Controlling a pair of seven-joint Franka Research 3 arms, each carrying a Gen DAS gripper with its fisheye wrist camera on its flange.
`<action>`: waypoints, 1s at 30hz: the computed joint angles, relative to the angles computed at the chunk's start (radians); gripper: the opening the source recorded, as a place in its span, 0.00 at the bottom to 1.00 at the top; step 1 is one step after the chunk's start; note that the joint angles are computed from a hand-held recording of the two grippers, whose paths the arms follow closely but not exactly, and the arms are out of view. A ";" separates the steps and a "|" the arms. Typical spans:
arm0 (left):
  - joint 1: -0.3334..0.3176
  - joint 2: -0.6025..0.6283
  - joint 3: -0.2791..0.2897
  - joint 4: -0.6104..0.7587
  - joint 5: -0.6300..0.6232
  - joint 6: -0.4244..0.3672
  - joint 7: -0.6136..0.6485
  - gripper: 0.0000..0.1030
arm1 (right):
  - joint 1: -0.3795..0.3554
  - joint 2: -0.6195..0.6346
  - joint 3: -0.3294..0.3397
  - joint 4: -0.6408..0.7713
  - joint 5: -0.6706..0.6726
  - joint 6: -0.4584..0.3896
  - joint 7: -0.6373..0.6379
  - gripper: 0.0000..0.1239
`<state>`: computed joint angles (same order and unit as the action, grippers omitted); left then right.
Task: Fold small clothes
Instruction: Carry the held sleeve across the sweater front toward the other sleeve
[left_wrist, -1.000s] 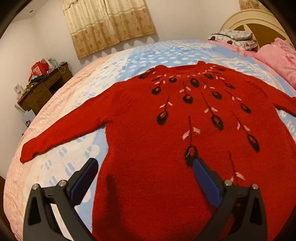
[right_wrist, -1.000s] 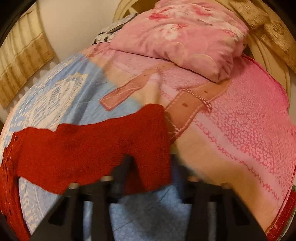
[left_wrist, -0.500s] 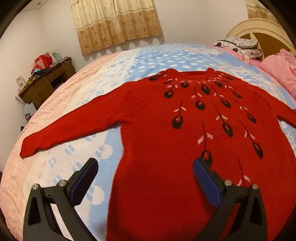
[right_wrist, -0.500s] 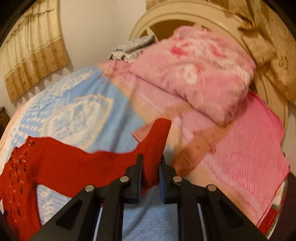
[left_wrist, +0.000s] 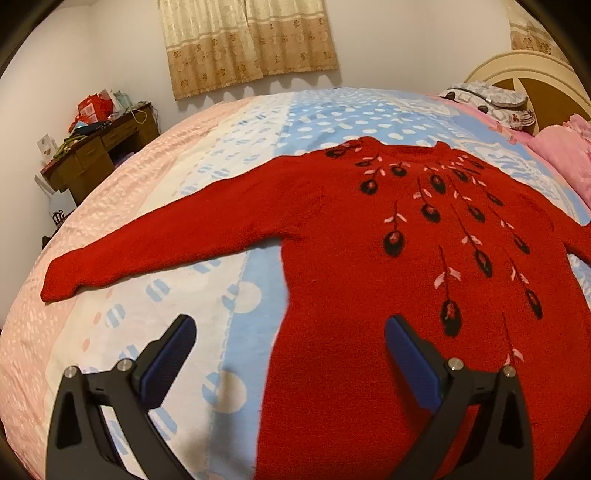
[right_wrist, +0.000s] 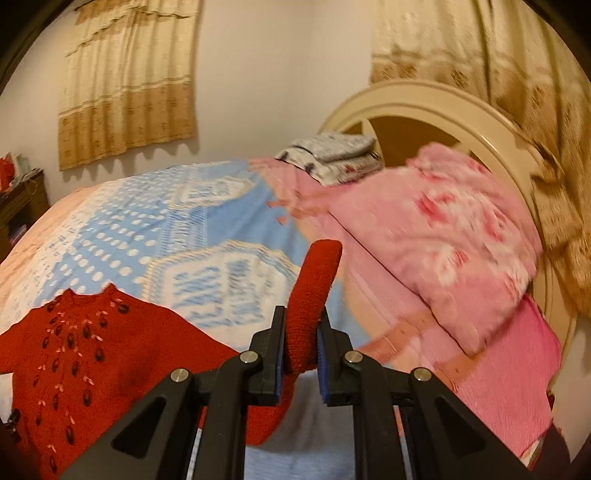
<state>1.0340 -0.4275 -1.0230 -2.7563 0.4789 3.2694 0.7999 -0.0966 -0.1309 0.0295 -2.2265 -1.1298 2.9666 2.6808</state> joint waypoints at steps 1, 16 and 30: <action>0.006 0.004 0.001 -0.001 0.000 0.004 0.001 1.00 | 0.007 0.003 0.010 0.015 -0.004 -0.009 -0.001 0.11; 0.103 0.078 -0.040 -0.015 -0.109 0.058 0.103 1.00 | 0.203 0.088 0.051 0.247 0.031 -0.107 -0.134 0.11; 0.034 0.188 0.047 -0.032 -0.249 0.103 0.254 1.00 | 0.456 0.280 0.021 0.488 0.101 -0.146 -0.322 0.11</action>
<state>1.0678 -0.2400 -0.9756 -2.7888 0.2300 3.3729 1.0541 0.3597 0.1489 0.0508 -1.7384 -1.0289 2.8202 2.3584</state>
